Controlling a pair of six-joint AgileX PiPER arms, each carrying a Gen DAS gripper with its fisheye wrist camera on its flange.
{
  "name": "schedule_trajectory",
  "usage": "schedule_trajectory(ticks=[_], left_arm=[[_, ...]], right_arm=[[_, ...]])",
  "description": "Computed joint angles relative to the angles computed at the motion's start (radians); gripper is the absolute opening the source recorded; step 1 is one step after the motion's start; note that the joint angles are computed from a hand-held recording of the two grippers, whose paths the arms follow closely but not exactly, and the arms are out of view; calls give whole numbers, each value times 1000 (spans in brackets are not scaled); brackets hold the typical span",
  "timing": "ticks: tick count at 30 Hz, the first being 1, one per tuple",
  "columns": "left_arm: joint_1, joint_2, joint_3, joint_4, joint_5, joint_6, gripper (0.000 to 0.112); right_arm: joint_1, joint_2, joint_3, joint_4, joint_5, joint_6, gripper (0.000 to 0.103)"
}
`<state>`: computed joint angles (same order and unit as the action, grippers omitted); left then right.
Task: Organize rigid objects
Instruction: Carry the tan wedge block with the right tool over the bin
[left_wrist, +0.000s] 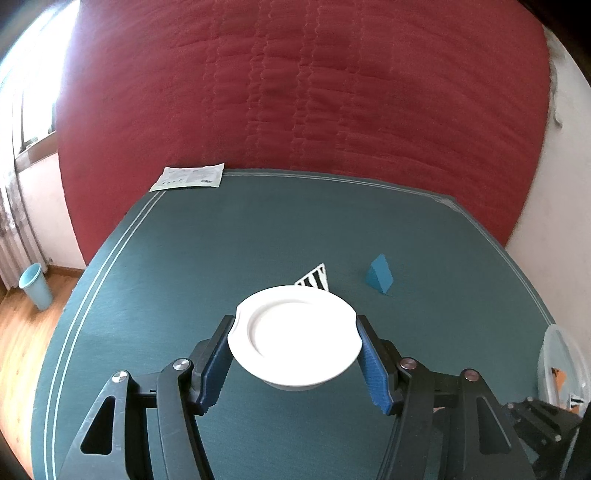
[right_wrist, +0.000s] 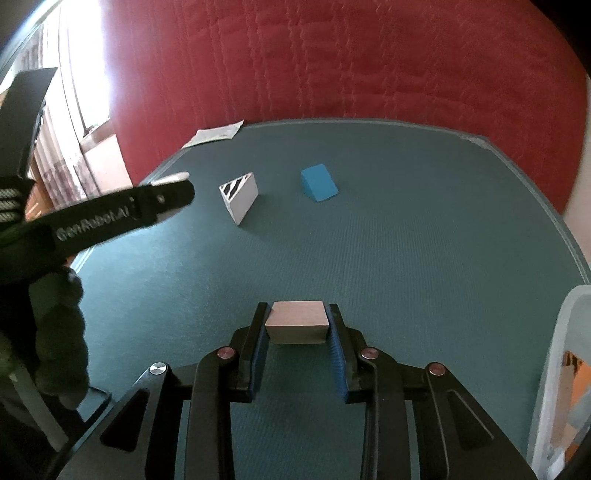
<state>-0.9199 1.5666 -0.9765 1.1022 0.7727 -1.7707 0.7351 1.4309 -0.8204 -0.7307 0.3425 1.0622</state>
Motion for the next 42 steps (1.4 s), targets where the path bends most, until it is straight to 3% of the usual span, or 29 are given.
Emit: schedule_trajectory(ticks=[17, 32, 42], left_arm=[[-56, 48, -41, 12, 29, 19, 65], [-135, 126, -111, 29, 101, 39, 65], [-147, 163, -154, 18, 102, 86, 65]], right_arm=[[-6, -237, 114, -41, 132, 62, 31], [-117, -449, 218, -19, 240, 45, 31], [-200, -552, 263, 24, 277, -28, 31]])
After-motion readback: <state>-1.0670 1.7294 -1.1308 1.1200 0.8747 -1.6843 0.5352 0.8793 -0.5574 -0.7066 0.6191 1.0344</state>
